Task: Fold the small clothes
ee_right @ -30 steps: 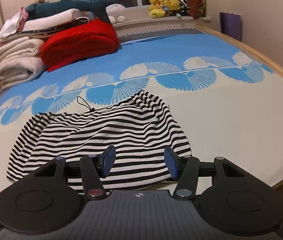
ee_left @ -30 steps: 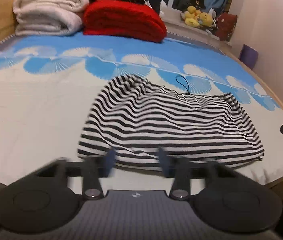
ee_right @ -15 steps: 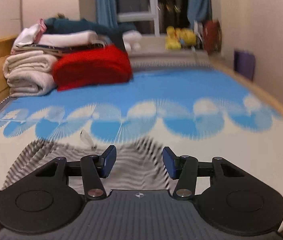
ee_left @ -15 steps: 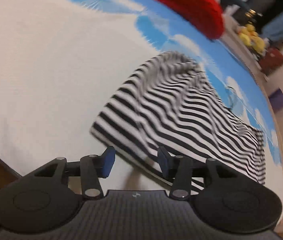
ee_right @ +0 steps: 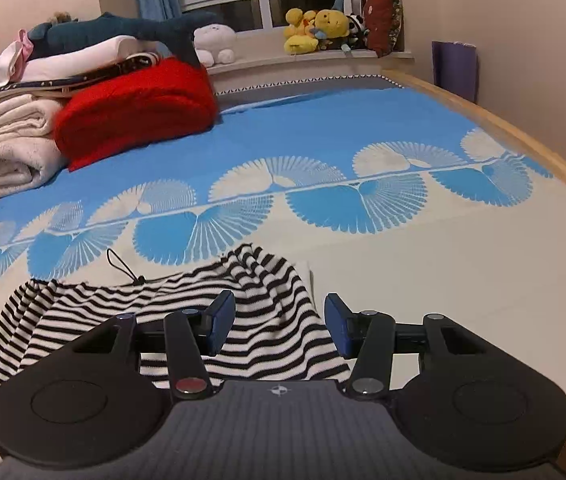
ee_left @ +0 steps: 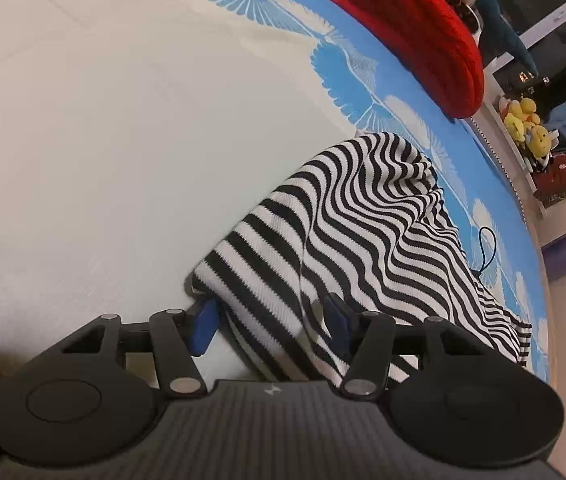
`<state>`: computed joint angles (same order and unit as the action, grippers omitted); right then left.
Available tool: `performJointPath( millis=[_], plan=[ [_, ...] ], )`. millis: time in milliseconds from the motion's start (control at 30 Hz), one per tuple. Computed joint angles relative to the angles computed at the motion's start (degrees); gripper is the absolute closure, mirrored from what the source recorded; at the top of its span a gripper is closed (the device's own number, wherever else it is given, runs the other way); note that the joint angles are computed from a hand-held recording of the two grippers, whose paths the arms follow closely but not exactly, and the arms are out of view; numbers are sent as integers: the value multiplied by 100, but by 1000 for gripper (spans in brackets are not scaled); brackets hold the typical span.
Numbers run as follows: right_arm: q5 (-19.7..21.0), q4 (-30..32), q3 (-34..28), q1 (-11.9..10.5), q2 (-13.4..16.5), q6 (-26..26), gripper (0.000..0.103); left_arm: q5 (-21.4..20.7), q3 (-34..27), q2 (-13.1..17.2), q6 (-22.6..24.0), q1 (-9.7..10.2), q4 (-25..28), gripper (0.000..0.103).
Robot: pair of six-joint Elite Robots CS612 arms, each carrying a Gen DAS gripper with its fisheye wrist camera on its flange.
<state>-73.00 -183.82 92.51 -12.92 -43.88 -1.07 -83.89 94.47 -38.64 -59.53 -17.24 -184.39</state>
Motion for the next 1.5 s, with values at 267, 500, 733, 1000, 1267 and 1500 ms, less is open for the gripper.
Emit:
performJointPath(
  millis=[267,500,733,1000,1267,1500],
  plan=[
    [-335,-177,120,-24,-36,26,52,300,-45,-56,473,-60,-94,92],
    [-520,-369,164,-71,-46,512,52,1088,160,-406,1167,-117,230,94],
    [-518,-368,154,-95,-39,506,52,2002,-114,-686,2221,-443,1124,94],
    [-388,-668,196,-271,-39,842,52,1049,-1108,-294,4732,-1267,-269,99],
    [-145,-600,291,-493,-73,1041,52,-1972,-1948,279,5015,-1400,1645,94],
    [756,223,155,-560,-58,907,51,-1303,-1018,-347,5340,-1094,927,81]
  ],
)
